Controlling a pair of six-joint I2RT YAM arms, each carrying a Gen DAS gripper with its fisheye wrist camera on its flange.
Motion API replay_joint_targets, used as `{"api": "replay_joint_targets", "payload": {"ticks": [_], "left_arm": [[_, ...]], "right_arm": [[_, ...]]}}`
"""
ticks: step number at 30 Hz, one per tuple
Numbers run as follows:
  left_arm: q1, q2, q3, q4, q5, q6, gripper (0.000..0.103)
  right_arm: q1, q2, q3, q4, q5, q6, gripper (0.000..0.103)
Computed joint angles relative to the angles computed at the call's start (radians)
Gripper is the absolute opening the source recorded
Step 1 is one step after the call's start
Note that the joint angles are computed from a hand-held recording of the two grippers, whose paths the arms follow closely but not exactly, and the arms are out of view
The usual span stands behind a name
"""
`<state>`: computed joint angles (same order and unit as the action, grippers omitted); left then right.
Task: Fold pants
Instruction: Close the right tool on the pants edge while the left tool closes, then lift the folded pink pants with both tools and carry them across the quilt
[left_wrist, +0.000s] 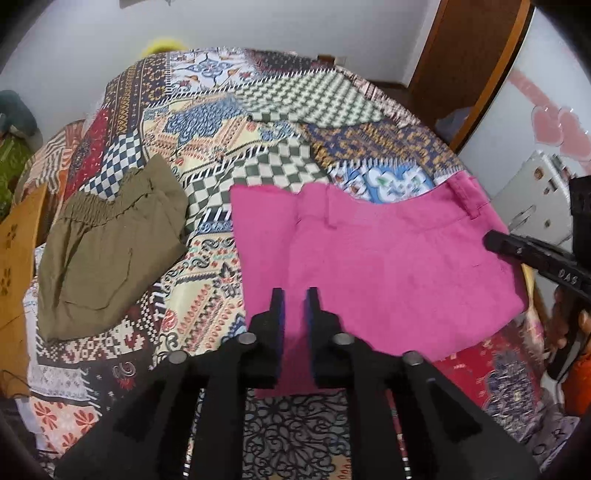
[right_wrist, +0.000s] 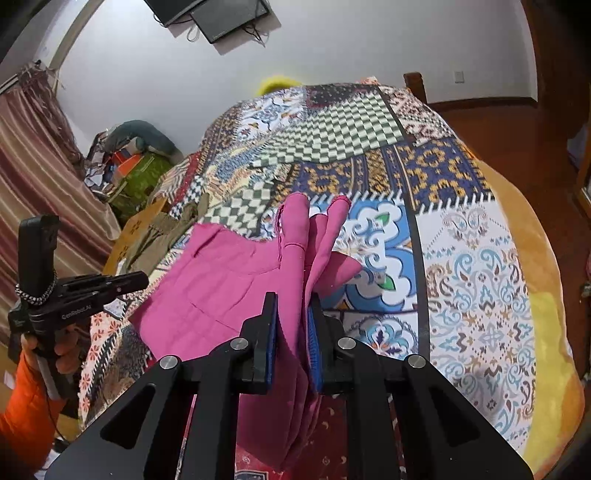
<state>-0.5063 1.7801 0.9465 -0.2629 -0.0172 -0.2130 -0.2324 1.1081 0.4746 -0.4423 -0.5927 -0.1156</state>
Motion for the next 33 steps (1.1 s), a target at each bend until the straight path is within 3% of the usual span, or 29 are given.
{"api": "replay_joint_targets", "payload": {"ticks": [2,4,13,18,21,23,29,33], "left_arm": [[-0.005,0.015,0.002,0.006,-0.044,-0.003,0.052],[0.011,0.025,-0.005,0.037,-0.043,-0.003,0.063],[0.095,0.19,0.088,0.035,0.188,-0.015,0.063],[0.111,0.232,0.127,0.039,0.255,-0.01,0.063],[0.102,0.253,0.152,0.038,0.27,0.0,0.053],[0.099,0.264,0.163,0.044,0.296,-0.007,0.035],[0.097,0.258,0.153,0.075,0.302,-0.057,0.019],[0.074,0.212,0.135,0.074,0.237,-0.054,0.012]], "right_arm": [[-0.011,0.031,-0.004,0.009,-0.004,-0.006,0.013],[-0.014,0.043,-0.008,0.015,-0.005,-0.011,0.013],[-0.024,0.108,-0.004,0.051,-0.004,-0.035,0.013],[-0.037,0.189,0.003,0.1,-0.001,-0.048,0.014],[-0.037,0.224,0.009,0.125,0.004,-0.047,0.014],[-0.037,0.239,0.013,0.141,0.011,-0.046,0.014],[-0.061,0.249,0.023,0.14,-0.007,-0.058,0.014],[-0.065,0.225,0.03,0.128,-0.012,-0.066,0.014]]}}
